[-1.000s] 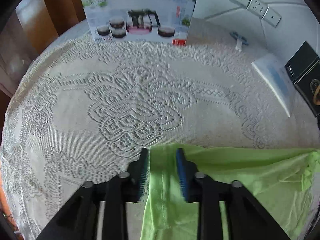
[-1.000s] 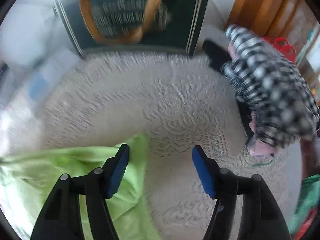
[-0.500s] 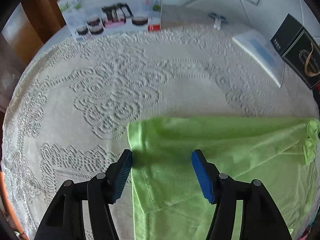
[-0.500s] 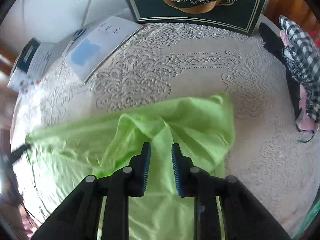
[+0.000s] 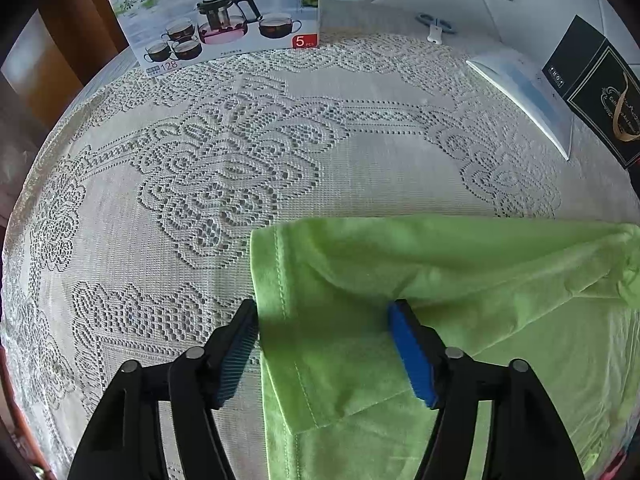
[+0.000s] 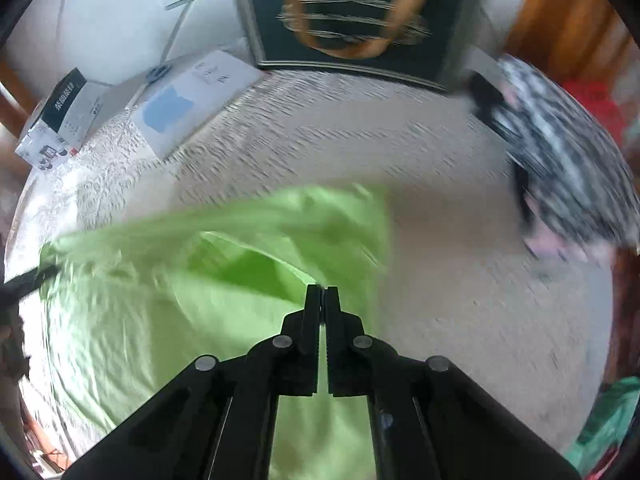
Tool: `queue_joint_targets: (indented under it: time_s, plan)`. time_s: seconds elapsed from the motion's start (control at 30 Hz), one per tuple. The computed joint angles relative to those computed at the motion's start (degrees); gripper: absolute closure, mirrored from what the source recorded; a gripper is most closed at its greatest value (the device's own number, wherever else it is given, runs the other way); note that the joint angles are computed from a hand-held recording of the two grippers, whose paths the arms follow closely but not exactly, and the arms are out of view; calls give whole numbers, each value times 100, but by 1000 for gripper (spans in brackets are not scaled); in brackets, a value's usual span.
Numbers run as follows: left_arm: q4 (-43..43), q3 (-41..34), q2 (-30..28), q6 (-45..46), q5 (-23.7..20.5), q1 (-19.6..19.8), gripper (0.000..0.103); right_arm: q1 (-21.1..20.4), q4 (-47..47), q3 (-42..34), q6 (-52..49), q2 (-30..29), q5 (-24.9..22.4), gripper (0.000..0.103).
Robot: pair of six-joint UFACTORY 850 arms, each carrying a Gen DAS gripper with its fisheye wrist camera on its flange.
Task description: Fold clothes
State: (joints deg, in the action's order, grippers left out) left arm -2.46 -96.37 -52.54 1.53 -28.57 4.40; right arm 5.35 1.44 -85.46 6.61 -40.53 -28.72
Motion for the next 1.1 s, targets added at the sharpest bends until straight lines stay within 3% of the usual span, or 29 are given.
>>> queue_joint_targets:
  time_s: [0.07,0.17,0.3,0.4,0.53,0.6,0.67,0.7,0.73,0.93,1.1]
  plan:
    - [495,-74,-33,-358,-29,16,34,-117,139,406,-167,183,-205,100]
    - [742,462,504,-343,386,-68,33,-216,-67,966,-45,396,-382,97]
    - [-955,1146,1210,1658,659,-355,24,-303,442,1463,-372,706,189,87]
    - [-2289,1268,1369,3015,526,-682,24,-282,1852,1467,-1717,767,625,86]
    - [-2228,1451,1472,2972,558,-982,24,-96,2658,1278,-2618,637,501,86]
    - [-2134,1713,1606,2889,572,-928,23,-16,2790,1251,-2801,602,413,84]
    - [-1813,2101,1810,2579,681,-834,19,21,2693,1539,-2739,755,493,70]
    - [-1681,2333,1917,2466,765,-742,19,12,2674,1729,-2710,856,540,54]
    - [-1543,2547,2010,2353,833,-628,18,3,2654,1916,-2679,956,586,44]
    - [-1306,3964,2568,2032,1311,88,17,-70,3068,3344,-2747,1749,896,42]
    - [-3043,4731,2742,3770,1685,307,17,79,3371,3956,-2740,2009,1135,41]
